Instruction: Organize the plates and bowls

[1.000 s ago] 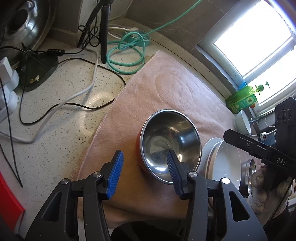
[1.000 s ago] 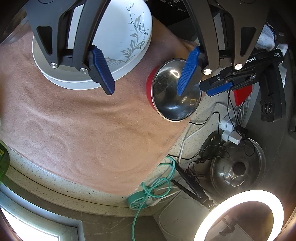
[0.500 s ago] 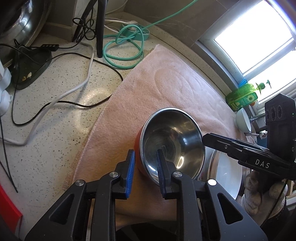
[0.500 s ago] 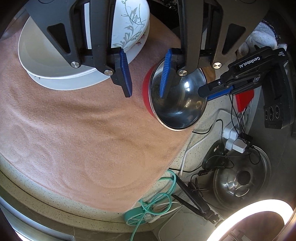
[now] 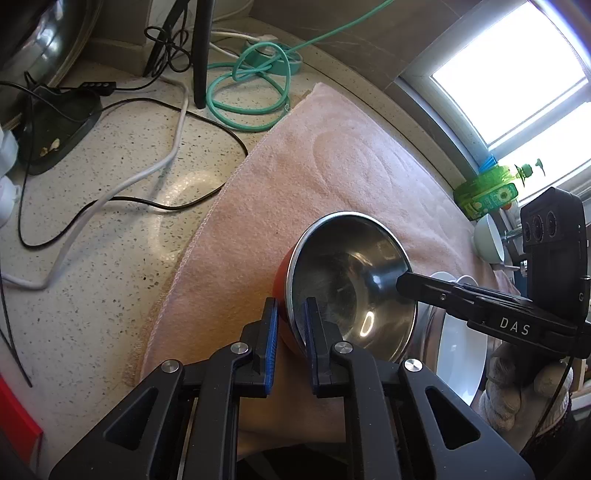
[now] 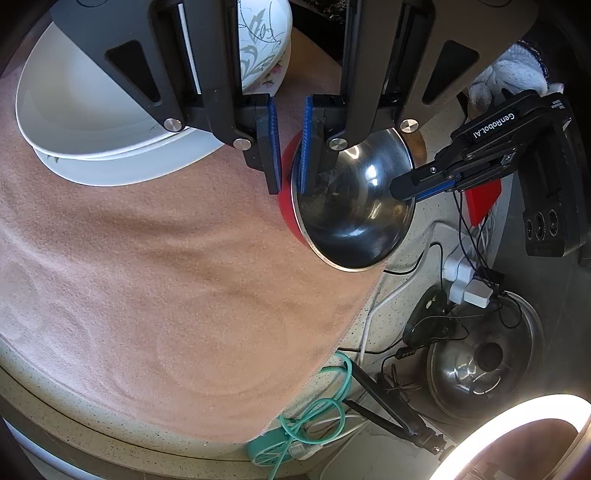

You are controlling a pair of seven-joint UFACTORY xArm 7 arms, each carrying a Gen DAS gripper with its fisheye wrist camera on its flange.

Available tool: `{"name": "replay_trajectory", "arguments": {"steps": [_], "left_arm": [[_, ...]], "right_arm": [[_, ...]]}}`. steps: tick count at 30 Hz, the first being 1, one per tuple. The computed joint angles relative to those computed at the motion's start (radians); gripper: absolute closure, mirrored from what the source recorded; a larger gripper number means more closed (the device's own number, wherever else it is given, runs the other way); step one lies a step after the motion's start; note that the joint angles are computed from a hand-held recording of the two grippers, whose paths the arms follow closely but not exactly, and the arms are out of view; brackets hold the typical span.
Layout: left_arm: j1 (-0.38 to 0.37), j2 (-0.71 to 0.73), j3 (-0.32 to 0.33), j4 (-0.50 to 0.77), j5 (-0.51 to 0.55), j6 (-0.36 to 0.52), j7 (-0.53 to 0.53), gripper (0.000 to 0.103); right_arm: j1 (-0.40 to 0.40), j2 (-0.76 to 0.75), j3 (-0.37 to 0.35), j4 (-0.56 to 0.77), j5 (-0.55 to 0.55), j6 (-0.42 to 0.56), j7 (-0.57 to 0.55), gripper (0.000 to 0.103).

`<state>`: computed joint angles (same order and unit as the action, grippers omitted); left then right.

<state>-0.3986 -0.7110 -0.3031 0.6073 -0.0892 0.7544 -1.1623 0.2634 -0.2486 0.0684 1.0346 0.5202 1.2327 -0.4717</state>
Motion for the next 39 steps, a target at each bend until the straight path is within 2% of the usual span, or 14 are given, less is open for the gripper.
{"name": "replay_trajectory", "arguments": {"steps": [12, 23, 39], "left_arm": [[0.01, -0.003, -0.008, 0.023, 0.02, 0.017, -0.002, 0.091], [0.02, 0.027, -0.036, 0.11, 0.061, 0.03, 0.012, 0.091], [0.006, 0.214, -0.075, 0.293, 0.13, -0.045, 0.05, 0.091]], "right_arm": [[-0.003, -0.041, -0.011, 0.001, 0.012, 0.004, 0.002, 0.094], [-0.03, -0.132, -0.054, -0.002, 0.015, 0.041, 0.006, 0.094], [-0.125, -0.223, -0.155, 0.005, -0.001, 0.09, 0.012, 0.093]]}}
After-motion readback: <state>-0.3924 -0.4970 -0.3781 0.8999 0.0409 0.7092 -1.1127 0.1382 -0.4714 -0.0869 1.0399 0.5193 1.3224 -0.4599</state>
